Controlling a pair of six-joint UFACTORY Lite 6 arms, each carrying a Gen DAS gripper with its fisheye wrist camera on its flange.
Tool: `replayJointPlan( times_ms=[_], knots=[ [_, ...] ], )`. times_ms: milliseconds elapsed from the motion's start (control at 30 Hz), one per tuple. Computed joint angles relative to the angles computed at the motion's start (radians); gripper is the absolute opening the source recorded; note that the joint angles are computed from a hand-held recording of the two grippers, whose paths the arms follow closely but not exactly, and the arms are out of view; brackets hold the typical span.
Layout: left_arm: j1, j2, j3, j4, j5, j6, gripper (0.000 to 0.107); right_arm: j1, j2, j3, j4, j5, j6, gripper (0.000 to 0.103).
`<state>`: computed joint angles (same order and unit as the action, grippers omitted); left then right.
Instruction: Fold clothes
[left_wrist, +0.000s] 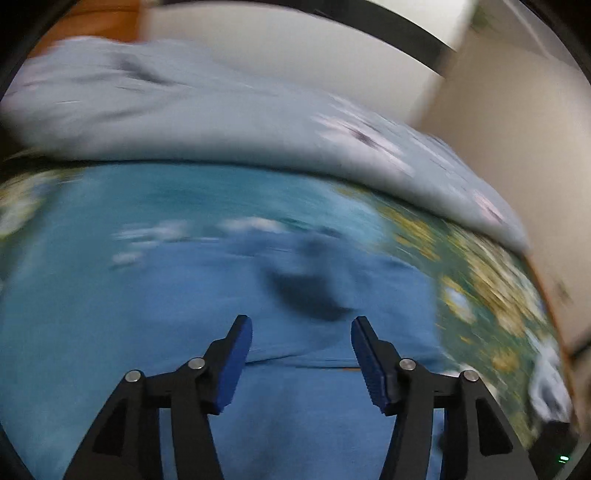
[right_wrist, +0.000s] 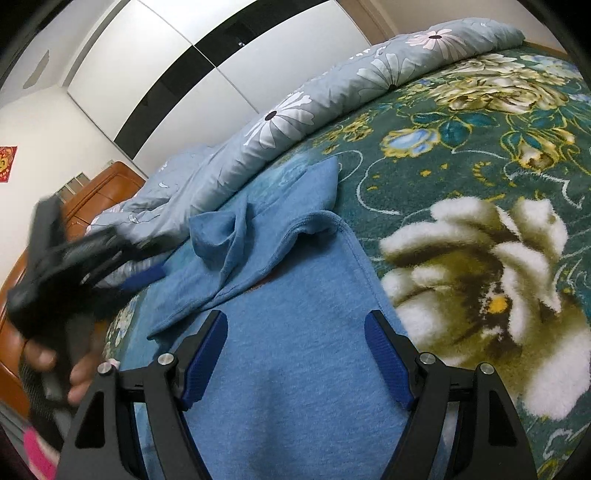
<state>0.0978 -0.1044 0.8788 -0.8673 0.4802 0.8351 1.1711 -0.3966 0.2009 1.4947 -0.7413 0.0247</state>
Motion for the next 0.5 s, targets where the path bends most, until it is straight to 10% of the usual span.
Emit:
replayJointPlan(
  times_ms=[167, 333, 500],
  knots=[
    [0.134, -0.035, -0.078, 0.133, -0.051, -0.124, 0.065, 0.088, -0.029, 0.010, 0.046, -0.097, -0.045, 0.078],
    [0.309, 0.138, -0.006, -0.060, 0.034, 0.163, 0.065, 0.131, -0.072, 0.040, 0.026, -0.167, -0.144, 0.078],
    [0.425, 0.424, 0.203, -0.176, 0.199, 0.162, 0.065, -0.149, -0.036, 0.167, -0.033, 0.112, -0.359, 0.078]
  ],
)
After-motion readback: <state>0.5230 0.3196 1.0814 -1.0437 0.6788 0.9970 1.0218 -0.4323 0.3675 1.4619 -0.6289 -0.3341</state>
